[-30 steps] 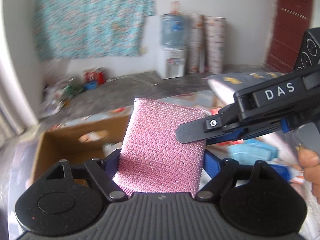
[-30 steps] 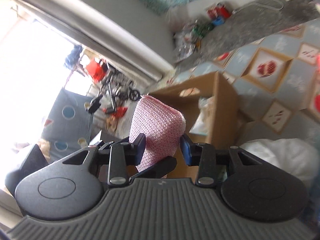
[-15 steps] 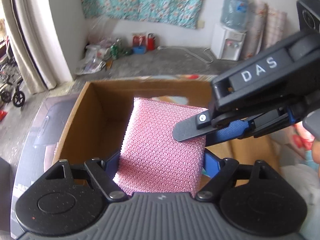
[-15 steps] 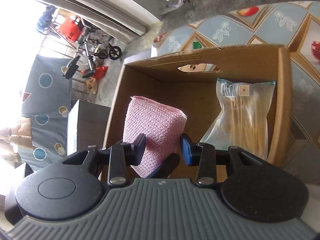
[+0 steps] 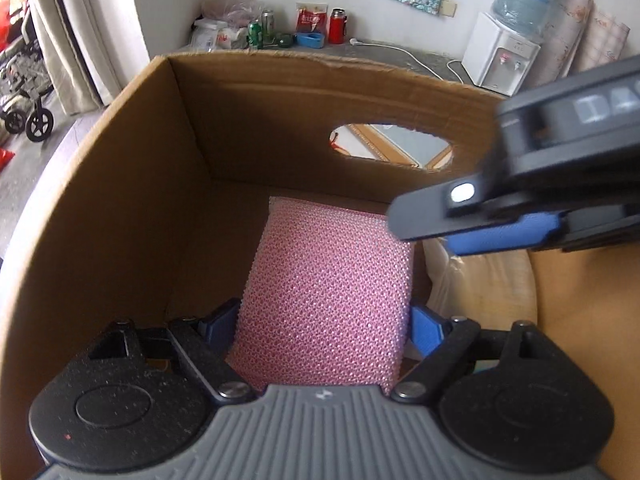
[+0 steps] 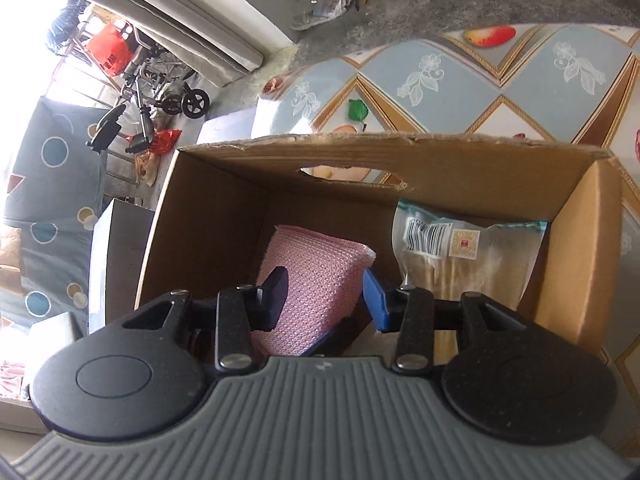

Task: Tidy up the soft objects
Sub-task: 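Set the pad beside the bag and open the left tool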

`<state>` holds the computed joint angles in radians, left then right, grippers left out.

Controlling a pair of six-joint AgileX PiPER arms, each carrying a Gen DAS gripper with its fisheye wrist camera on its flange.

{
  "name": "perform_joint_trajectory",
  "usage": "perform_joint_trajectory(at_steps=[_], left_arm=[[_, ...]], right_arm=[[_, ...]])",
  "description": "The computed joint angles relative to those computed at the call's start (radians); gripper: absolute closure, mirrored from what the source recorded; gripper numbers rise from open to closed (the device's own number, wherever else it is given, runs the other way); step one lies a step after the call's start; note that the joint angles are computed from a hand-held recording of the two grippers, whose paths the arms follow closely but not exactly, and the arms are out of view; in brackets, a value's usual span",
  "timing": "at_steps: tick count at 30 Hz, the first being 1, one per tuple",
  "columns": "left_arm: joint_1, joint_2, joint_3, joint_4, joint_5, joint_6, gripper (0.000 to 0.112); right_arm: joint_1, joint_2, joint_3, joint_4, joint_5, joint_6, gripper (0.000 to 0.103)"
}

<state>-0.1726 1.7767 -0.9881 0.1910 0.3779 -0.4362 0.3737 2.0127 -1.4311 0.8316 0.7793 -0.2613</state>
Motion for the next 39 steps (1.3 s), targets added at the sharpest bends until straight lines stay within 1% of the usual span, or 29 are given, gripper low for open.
perform_joint_trajectory(at_steps=[4, 8, 10, 13, 17, 18, 19, 21, 24, 26, 27, 29, 30, 31, 32, 33, 34, 35, 36, 37, 39], left_arm=[[0.032, 0.022, -0.022, -0.117, 0.011, 0.083, 0.025], [0.05, 0.032, -0.027, -0.17, 0.016, 0.089, 0.024], [0.048, 0.018, -0.011, -0.165, -0.002, 0.077, 0.023], [0.065, -0.008, 0.018, -0.237, -0.031, 0.146, 0.018], [0.07, -0.066, 0.077, -0.26, -0.081, 0.144, 0.018], [0.075, -0.09, 0.1, -0.279, -0.085, 0.157, 0.018], [0.094, -0.093, 0.109, -0.329, -0.096, 0.211, 0.018], [0.103, -0.124, 0.133, -0.337, -0.098, 0.23, 0.018], [0.11, -0.185, 0.172, -0.321, -0.07, 0.224, 0.018], [0.118, -0.228, 0.191, -0.264, -0.023, 0.149, 0.018], [0.13, -0.246, 0.206, -0.279, -0.016, 0.147, 0.018], [0.161, -0.252, 0.203, -0.377, 0.005, 0.226, 0.02], [0.173, -0.265, 0.212, -0.395, 0.02, 0.245, 0.021], [0.176, -0.248, 0.185, -0.374, 0.043, 0.225, 0.024], [0.167, -0.242, 0.167, -0.324, 0.064, 0.164, 0.028], [0.171, -0.239, 0.161, -0.294, 0.08, 0.122, 0.031], [0.176, -0.216, 0.141, -0.281, 0.099, 0.089, 0.035], [0.192, -0.204, 0.132, -0.302, 0.12, 0.094, 0.04], [0.209, -0.177, 0.116, -0.355, 0.127, 0.127, 0.038], [0.23, -0.173, 0.123, -0.418, 0.118, 0.176, 0.038], [0.247, -0.177, 0.127, -0.464, 0.115, 0.218, 0.039]], right_arm=[[-0.01, -0.048, 0.048, 0.041, -0.028, -0.066, 0.062], [-0.021, -0.097, 0.099, 0.071, -0.046, -0.12, 0.059], [-0.028, -0.115, 0.122, 0.088, -0.051, -0.148, 0.059], [-0.032, -0.148, 0.159, 0.103, -0.06, -0.177, 0.058], [-0.039, -0.187, 0.21, 0.131, -0.067, -0.219, 0.058], [-0.037, -0.195, 0.224, 0.14, -0.073, -0.228, 0.058], [-0.04, -0.207, 0.236, 0.151, -0.073, -0.238, 0.057], [-0.053, -0.238, 0.269, 0.187, -0.075, -0.275, 0.057], [-0.083, -0.298, 0.321, 0.253, -0.064, -0.338, 0.057], [-0.11, -0.349, 0.364, 0.311, -0.054, -0.386, 0.057], [-0.126, -0.376, 0.385, 0.34, -0.042, -0.411, 0.057], [-0.156, -0.434, 0.432, 0.385, -0.013, -0.454, 0.057], [-0.171, -0.468, 0.458, 0.4, 0.002, -0.472, 0.057], [-0.185, -0.502, 0.486, 0.409, 0.015, -0.489, 0.057], [-0.2, -0.539, 0.514, 0.415, 0.028, -0.499, 0.057], [-0.217, -0.573, 0.544, 0.418, 0.042, -0.512, 0.057], [-0.237, -0.609, 0.575, 0.416, 0.058, -0.52, 0.057], [-0.257, -0.645, 0.607, 0.416, 0.073, -0.529, 0.057], [-0.275, -0.677, 0.638, 0.416, 0.088, -0.539, 0.057], [-0.295, -0.707, 0.668, 0.413, 0.104, -0.549, 0.057], [-0.328, -0.754, 0.716, 0.413, 0.134, -0.565, 0.057]])
